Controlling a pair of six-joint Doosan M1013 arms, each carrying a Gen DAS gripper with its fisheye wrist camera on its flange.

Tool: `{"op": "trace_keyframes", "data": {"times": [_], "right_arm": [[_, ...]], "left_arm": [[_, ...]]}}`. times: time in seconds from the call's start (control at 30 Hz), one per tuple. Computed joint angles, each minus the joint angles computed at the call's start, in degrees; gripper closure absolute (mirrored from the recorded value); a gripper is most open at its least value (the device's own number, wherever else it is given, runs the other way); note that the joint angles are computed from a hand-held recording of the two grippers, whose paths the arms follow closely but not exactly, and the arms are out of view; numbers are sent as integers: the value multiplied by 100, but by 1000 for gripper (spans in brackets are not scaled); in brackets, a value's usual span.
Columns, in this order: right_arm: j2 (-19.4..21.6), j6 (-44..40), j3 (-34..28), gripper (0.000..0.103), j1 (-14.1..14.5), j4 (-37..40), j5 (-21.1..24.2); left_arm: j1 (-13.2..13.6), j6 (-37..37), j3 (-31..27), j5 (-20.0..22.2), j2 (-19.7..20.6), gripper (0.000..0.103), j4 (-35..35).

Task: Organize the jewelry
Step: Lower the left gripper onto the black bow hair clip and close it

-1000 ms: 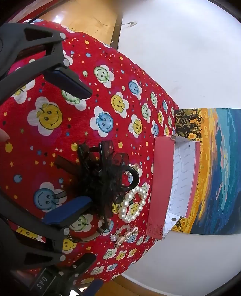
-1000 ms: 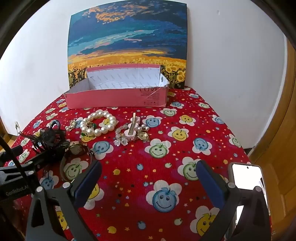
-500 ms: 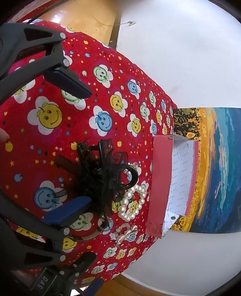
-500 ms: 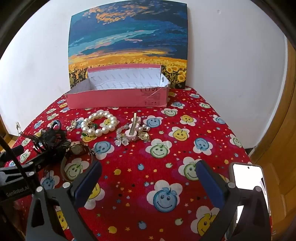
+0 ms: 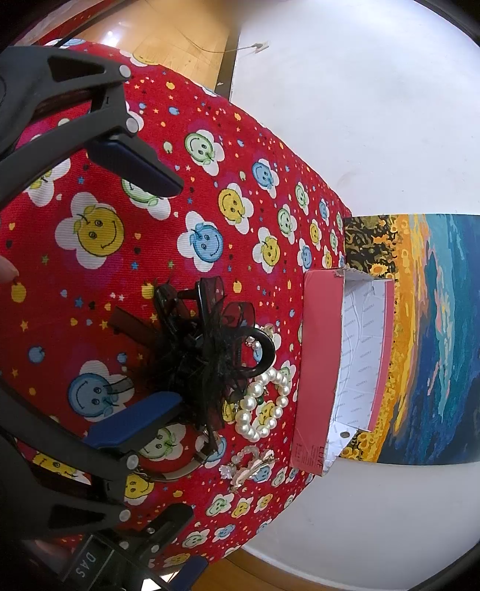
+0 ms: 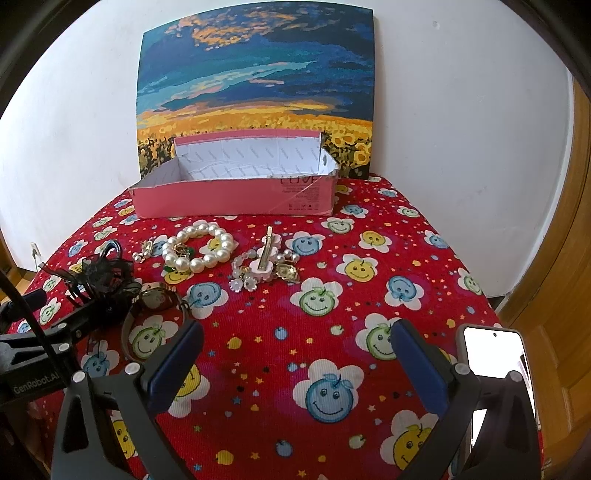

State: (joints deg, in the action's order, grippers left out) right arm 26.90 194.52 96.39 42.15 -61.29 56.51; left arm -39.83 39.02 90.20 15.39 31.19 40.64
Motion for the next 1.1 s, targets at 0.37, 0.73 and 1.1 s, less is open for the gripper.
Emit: {"op": "trace_keyframes", "data": {"times": [0.37, 0.73, 1.1], "right_arm": [[9, -4, -16, 0, 2, -8, 14], [6, 10, -14, 0, 9, -42, 12], [-1, 66, 1, 0, 2, -38, -7]], "left_arm": [[14, 46, 12, -54, -18, 4, -87], [16, 15, 17, -57, -24, 4, -78], [16, -14, 15, -47, -23, 4, -51]]}}
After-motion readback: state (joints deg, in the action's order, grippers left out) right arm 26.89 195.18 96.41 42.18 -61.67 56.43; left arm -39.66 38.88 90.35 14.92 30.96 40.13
